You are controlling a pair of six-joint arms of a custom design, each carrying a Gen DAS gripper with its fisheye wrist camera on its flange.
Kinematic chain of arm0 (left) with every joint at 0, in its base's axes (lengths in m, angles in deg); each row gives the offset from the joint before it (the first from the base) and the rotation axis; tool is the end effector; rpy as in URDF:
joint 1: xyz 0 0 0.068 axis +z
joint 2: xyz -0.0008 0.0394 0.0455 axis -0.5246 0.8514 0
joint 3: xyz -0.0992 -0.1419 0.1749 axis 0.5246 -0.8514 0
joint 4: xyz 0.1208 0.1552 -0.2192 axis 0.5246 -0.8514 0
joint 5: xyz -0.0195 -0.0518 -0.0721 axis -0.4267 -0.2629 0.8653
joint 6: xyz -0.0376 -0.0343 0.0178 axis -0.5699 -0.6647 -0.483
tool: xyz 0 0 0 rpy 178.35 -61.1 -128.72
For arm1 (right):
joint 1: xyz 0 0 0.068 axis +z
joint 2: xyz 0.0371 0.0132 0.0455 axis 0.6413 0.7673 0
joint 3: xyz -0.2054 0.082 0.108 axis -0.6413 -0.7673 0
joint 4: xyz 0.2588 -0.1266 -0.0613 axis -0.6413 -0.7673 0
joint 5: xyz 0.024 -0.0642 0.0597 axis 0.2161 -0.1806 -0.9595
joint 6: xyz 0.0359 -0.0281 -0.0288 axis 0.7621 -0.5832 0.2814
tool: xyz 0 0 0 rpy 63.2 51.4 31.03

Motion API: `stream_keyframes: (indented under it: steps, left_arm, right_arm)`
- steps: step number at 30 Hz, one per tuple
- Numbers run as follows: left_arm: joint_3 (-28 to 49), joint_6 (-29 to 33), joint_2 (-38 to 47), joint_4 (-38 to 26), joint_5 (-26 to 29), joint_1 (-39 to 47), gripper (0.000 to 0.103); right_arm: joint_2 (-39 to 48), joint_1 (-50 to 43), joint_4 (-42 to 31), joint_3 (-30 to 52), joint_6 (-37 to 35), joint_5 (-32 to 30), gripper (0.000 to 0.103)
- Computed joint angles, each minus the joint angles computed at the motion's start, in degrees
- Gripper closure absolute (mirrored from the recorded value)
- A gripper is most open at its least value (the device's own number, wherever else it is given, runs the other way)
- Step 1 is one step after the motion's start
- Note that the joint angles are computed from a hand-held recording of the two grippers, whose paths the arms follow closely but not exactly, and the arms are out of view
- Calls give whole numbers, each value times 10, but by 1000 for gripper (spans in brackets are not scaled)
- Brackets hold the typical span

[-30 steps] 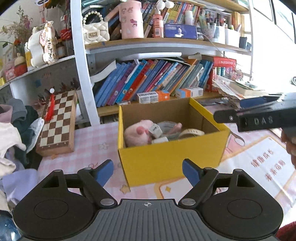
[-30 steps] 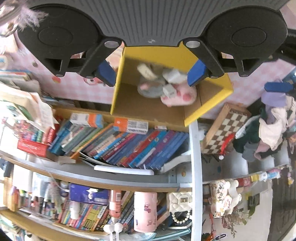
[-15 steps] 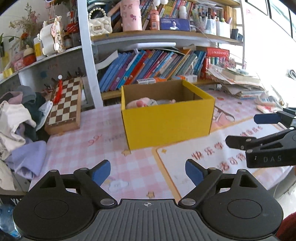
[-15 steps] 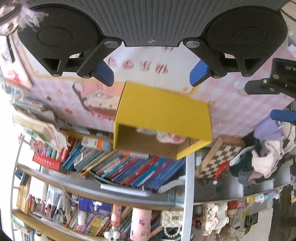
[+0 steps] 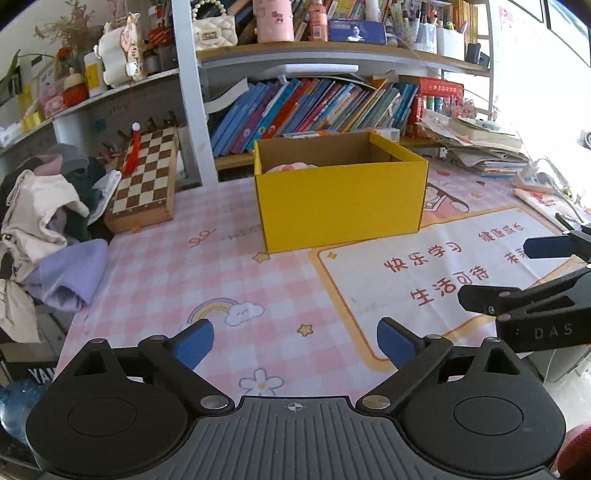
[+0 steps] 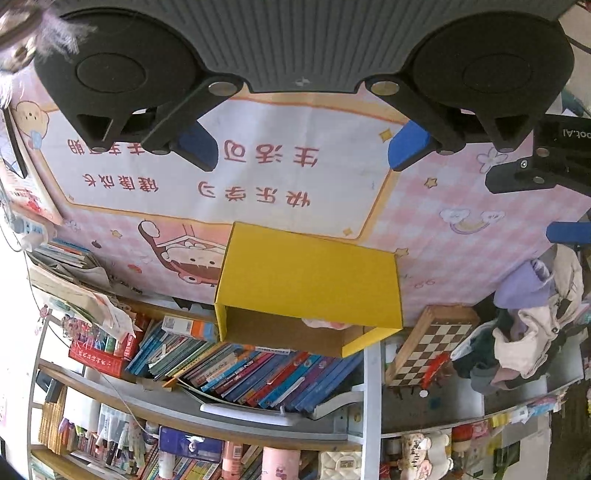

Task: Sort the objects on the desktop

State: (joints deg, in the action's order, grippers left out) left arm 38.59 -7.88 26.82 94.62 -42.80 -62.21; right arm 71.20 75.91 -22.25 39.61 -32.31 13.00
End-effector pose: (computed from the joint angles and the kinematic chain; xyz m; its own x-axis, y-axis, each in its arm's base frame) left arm 0.2312 -0.1174 0.0915 -0.6152 0.0517 -0.7867 -0.0214 0.9964 0.0822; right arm 0.2847 0.1989 0.0822 -0.5220 -0.2978 -0.7993 -0.4253 0.9031 -0.0588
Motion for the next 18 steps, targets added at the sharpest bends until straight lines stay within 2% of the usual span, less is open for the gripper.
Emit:
stream_keyframes:
  steps: [9, 18]
  left_arm:
    - [-4, 1, 2, -22, -11, -14, 5]
    - [6, -15, 16, -51, 3, -9, 3]
  right_arm:
    - [3, 13, -42, 9, 17, 4, 0]
    - [16, 10, -84, 27, 37, -8, 0]
